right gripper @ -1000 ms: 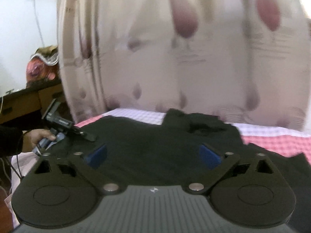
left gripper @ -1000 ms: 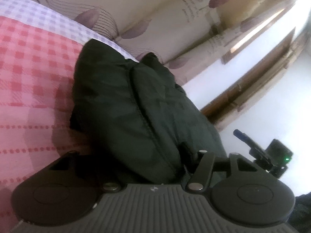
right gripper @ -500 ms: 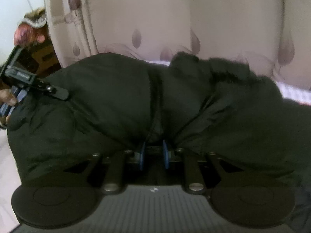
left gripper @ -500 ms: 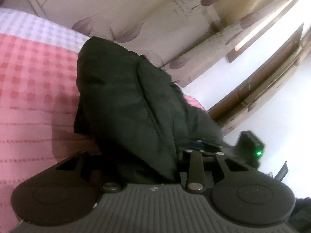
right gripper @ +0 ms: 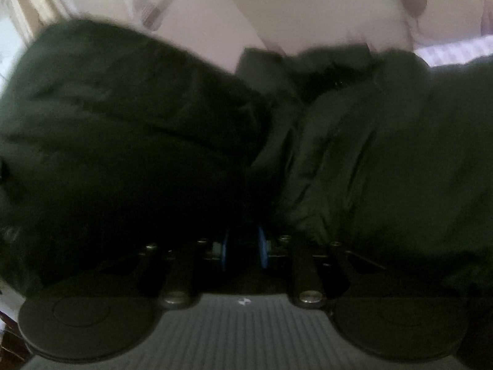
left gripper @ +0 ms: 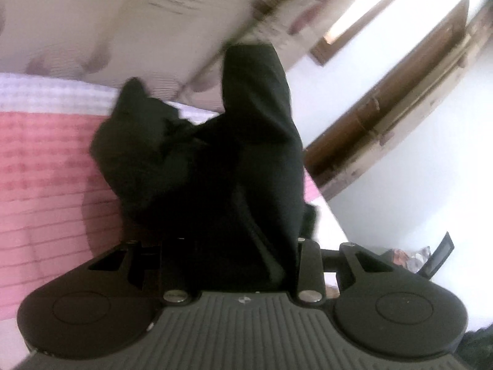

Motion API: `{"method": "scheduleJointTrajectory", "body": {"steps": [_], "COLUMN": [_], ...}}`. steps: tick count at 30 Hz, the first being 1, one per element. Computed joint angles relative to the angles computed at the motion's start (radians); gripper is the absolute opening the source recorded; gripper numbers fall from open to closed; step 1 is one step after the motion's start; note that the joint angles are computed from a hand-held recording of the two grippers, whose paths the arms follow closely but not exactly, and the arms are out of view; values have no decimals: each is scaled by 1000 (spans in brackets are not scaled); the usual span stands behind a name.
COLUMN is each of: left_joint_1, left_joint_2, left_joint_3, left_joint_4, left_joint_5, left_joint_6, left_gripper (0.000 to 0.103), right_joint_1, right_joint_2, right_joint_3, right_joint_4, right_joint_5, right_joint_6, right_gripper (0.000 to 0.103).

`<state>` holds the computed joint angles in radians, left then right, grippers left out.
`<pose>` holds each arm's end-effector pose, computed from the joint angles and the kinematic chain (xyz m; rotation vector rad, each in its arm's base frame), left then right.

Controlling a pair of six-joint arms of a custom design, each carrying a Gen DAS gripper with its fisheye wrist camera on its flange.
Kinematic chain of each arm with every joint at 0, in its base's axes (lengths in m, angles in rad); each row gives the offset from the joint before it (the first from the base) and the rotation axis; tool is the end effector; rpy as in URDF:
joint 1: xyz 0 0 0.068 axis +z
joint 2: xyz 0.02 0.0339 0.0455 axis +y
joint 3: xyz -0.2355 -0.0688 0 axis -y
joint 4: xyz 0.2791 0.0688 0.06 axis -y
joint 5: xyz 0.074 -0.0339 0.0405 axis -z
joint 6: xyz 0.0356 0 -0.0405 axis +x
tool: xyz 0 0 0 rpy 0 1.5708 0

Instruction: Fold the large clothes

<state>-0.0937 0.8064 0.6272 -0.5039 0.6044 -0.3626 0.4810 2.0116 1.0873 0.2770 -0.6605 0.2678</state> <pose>0.2196 -0.0410 0.2276 0.0289 2.2700 -0.9235 0.3604 0.2127 0.0783 -0.6249 2.2099 1.1343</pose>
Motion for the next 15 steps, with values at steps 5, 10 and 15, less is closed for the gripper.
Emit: {"method": "scheduleJointTrajectory", "body": {"steps": [5,10,15], "left_joint_1": [-236,-342,-425], "left_joint_2": [151,280,568], "left_joint_3": [23,-138,-273], "left_joint_4": [240,759,1401], "left_joint_5": [-113,-147,-257], "left_joint_6": [-221,-461,-656], "left_gripper": [37,37,40], "right_joint_1": [-51,-145,-304], "right_joint_2": [32,-28,-136], "right_joint_3": [24,-93,-314], "right_joint_4": [3,125,335], "right_joint_5": [-112,-208,-311], "right_joint_6": [112,278,404], "right_gripper": [18,18,21]}}
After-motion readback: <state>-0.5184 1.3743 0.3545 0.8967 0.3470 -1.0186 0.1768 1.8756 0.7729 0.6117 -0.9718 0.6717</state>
